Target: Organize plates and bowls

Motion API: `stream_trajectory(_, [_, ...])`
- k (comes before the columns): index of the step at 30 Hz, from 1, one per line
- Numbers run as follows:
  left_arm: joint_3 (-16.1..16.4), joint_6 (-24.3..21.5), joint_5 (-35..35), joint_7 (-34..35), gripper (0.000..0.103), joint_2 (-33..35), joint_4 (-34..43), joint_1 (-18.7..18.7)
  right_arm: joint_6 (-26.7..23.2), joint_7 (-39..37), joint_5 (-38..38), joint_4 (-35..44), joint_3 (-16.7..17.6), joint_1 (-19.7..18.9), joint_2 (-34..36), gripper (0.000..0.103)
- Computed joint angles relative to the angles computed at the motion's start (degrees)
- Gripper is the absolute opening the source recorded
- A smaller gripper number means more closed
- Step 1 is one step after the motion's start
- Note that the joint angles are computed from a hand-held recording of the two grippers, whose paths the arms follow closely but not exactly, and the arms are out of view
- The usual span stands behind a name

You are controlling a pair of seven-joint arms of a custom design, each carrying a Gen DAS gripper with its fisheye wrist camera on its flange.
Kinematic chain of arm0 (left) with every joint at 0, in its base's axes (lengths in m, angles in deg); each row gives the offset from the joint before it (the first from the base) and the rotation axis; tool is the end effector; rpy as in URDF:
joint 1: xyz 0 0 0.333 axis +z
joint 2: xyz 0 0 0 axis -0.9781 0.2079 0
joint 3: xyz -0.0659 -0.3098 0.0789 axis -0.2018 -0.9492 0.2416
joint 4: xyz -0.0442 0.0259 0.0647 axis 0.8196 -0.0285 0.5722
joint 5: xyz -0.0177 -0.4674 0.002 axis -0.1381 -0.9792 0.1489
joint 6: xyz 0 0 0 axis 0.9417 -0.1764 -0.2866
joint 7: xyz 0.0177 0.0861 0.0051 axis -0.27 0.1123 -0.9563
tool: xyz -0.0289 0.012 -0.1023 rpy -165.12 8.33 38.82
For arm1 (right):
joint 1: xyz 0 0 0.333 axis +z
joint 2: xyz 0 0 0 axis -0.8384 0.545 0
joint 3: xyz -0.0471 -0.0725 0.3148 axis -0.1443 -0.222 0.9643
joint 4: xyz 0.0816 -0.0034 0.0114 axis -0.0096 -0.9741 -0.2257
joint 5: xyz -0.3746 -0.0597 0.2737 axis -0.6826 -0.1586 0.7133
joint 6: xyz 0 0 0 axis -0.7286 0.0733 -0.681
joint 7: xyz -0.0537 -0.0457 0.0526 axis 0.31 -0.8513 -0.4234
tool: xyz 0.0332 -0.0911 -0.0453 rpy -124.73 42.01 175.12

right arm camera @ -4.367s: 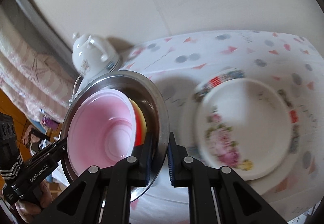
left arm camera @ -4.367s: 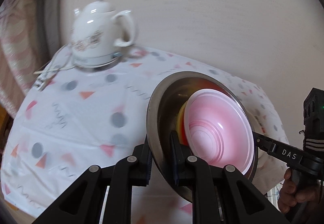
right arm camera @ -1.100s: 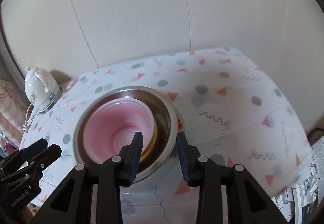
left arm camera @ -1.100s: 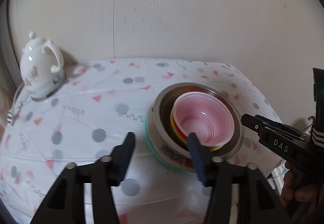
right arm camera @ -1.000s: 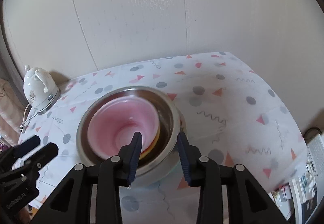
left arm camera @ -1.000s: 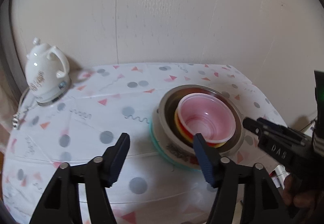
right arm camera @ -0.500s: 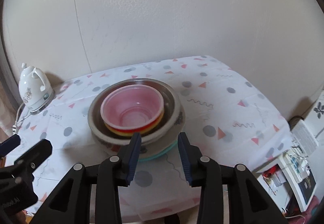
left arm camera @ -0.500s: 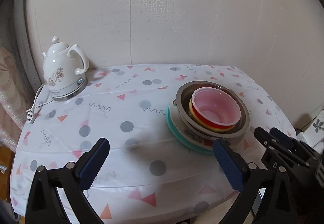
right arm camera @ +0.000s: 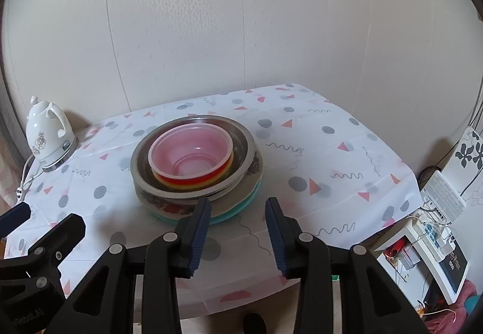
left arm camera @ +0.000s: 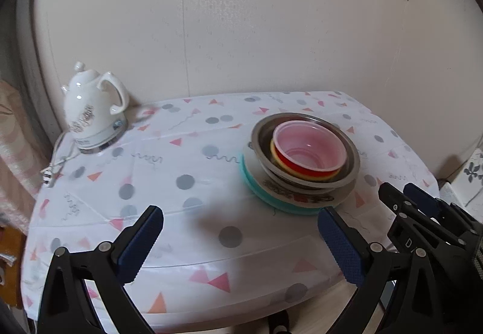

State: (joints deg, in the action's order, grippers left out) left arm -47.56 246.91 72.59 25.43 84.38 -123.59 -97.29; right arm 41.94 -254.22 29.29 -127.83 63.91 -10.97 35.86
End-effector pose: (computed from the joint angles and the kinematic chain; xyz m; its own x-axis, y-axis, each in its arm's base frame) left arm 0.5815 -0.3676 0.4289 -0.4320 -0.9016 0.0242 -0.6467 0.2909 -0.7050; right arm 0.5121 0.5368 0.4160 -0.5251 -0.8510 -0.0016 -0.5505 0.3411 -0.7619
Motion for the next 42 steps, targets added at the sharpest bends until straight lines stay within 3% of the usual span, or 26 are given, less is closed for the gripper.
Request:
stream_trajectory(5, [2.0, 0.6, 6.4, -5.5, 0.103, -0.7, -0.3, -1.2, 1.2, -0.9, -0.3, 0.7, -0.1, 0.1, 0.6, 0.038])
stream_trajectory(15, [1.7, 1.4, 9.2, -8.0, 0.103, -1.0, -0.6, -0.1, 1.5, -1.5, -0.6, 1.5, -0.5, 0.5, 1.2, 0.038])
stream_trajectory(42, [0.0, 2.4, 1.1, -0.1, 0.103, -0.4, -0.6, 0.7, 0.8, -1.8, 0.3, 1.8, -0.6, 0.8, 1.4, 0.039])
